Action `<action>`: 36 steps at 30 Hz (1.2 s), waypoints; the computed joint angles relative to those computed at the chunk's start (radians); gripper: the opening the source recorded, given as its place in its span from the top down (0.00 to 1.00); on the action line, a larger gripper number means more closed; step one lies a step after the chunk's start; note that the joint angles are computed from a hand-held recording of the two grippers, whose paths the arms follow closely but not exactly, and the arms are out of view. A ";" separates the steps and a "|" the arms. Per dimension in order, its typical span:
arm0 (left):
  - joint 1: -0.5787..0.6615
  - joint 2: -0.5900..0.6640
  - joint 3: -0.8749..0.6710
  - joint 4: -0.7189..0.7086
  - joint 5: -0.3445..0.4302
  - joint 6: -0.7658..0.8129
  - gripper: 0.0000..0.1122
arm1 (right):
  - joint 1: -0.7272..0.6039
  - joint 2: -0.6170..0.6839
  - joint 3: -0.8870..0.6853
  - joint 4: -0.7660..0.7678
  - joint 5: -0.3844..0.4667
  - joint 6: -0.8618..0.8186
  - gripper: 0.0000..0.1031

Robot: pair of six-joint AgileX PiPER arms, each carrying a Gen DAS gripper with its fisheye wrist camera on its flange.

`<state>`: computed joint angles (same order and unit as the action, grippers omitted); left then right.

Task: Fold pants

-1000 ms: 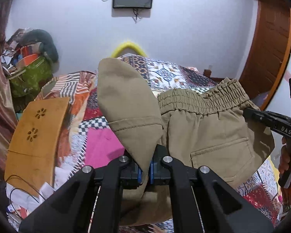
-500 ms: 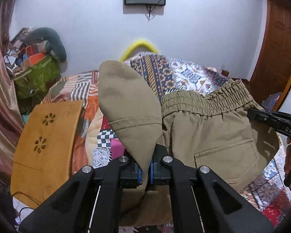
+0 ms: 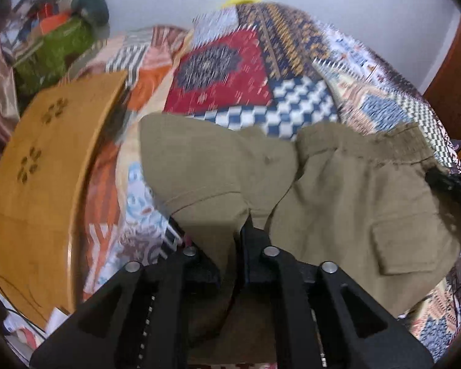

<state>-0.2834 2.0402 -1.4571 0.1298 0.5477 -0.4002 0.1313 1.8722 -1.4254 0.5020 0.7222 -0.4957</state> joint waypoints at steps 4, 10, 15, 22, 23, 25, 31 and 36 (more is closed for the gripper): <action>-0.016 -0.014 0.036 0.060 -0.017 -0.063 0.79 | -0.002 0.003 -0.007 -0.025 0.019 0.007 0.86; -0.019 -0.060 0.072 0.102 0.020 -0.111 0.76 | 0.018 -0.034 0.009 -0.122 0.037 0.071 0.74; -0.035 -0.135 0.135 0.176 0.066 -0.185 0.76 | 0.011 -0.096 0.047 -0.132 0.055 0.062 0.70; -0.107 -0.332 0.233 0.294 0.150 -0.301 0.76 | -0.019 -0.259 0.111 -0.074 0.088 0.021 0.70; -0.127 -0.365 0.240 0.317 0.166 -0.322 0.76 | -0.022 -0.277 0.115 -0.065 0.092 0.016 0.70; -0.181 -0.435 0.249 0.364 0.200 -0.370 0.76 | -0.036 -0.331 0.127 -0.031 0.106 -0.002 0.70; -0.420 -0.599 0.210 0.553 0.363 -0.560 0.76 | -0.075 -0.494 0.139 0.054 0.156 -0.044 0.70; -0.712 -0.664 0.142 0.784 0.570 -0.757 0.57 | -0.116 -0.651 0.156 0.136 0.202 -0.096 0.70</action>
<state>-0.9957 1.3758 -1.3154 0.9136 1.1172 -1.1570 0.0150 1.2212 -1.2698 0.6384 0.9247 -0.5920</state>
